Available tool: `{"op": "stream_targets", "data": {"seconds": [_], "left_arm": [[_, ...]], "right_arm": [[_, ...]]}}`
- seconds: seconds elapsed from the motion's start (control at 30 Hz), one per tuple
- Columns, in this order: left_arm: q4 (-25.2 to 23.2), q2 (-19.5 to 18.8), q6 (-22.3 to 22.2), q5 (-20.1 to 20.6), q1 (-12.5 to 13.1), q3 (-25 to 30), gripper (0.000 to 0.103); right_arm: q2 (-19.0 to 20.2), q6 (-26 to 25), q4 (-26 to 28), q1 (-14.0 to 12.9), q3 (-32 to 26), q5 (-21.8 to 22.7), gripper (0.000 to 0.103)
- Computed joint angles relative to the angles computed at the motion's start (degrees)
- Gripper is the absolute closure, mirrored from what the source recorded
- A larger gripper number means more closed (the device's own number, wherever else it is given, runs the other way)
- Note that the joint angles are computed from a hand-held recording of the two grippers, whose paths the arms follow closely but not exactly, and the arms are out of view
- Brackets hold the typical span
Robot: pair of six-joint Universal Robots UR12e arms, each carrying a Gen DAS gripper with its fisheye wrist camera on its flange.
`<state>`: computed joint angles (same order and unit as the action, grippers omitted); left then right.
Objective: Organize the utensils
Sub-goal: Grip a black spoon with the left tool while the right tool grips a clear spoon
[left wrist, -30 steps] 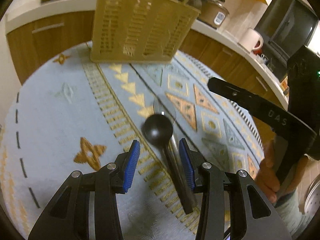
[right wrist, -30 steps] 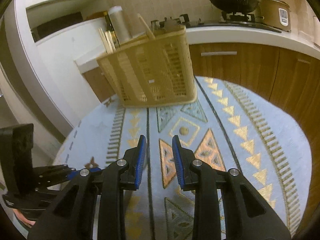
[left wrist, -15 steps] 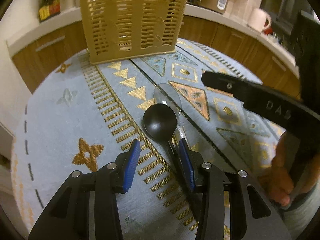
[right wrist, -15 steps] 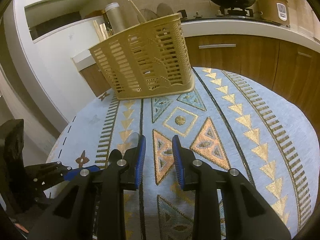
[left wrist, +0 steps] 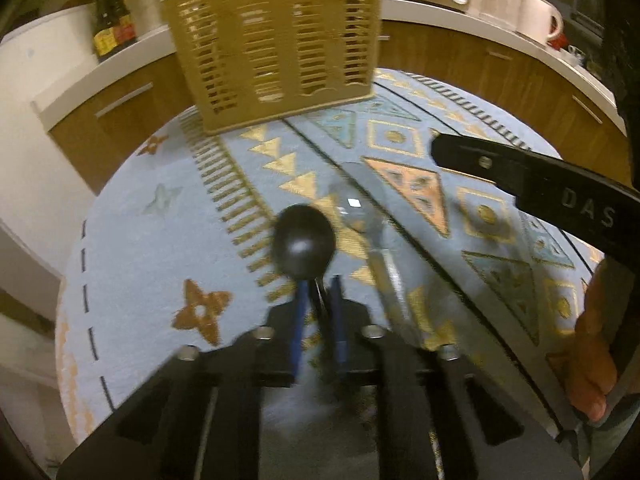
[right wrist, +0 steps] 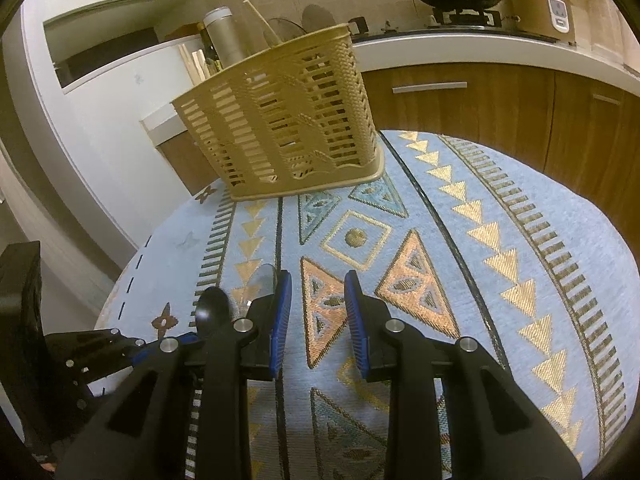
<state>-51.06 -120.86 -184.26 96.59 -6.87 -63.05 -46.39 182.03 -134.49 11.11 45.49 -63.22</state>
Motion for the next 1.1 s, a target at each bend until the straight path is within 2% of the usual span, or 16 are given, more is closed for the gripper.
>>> {"op": "stream_targets", "data": {"seconds": [0.13, 0.33, 0.4, 0.5, 0.67, 0.73, 0.77, 0.87, 1.03, 1.1], "left_arm": [[1.12, 0.69, -2.45, -3.7, 1.12, -1.21, 0.098], [2.49, 1.58, -5.85, -5.34, 2.22, -2.7, 0.098], [3.12, 1.83, -6.72, -5.12, 2.49, -3.13, 0.098], [4.2, 2.33, -7.8, -5.69, 3.14, -3.88, 0.098], [5.96, 3.05, -9.83, -7.57, 4.27, -5.18, 0.098], [6.16, 3.16, -10.19, -7.97, 4.51, -5.35, 0.098], [6.23, 3.2, -10.24, -8.08, 4.59, -5.4, 0.098], [6.12, 3.43, -10.77, -8.62, 4.88, -5.65, 0.098], [5.95, 3.59, -11.54, -8.86, 5.35, -5.68, 0.098], [5.6, 3.4, -11.91, -8.95, 5.51, -5.32, 0.098]], "right_arm": [[0.09, -0.57, 0.88, 0.13, -0.31, -0.3, 0.078], [0.7, -2.59, 4.81, 0.62, -2.21, -1.76, 0.078], [1.11, -3.52, 7.49, 0.9, -3.48, -2.79, 0.078], [1.67, -3.77, 13.53, 0.7, -5.64, -0.82, 0.078], [1.16, -4.06, 18.41, 0.97, -6.61, -0.35, 0.079], [1.76, -5.25, 23.37, 1.32, -8.7, 0.82, 0.079], [2.47, -6.07, 26.33, 1.85, -10.56, -0.15, 0.079], [5.33, -7.34, 32.52, 3.85, -16.88, -8.06, 0.079], [9.8, -8.39, 38.93, 5.76, -26.25, -15.01, 0.078], [10.31, -8.65, 39.43, 6.42, -27.26, -17.66, 0.079]]}}
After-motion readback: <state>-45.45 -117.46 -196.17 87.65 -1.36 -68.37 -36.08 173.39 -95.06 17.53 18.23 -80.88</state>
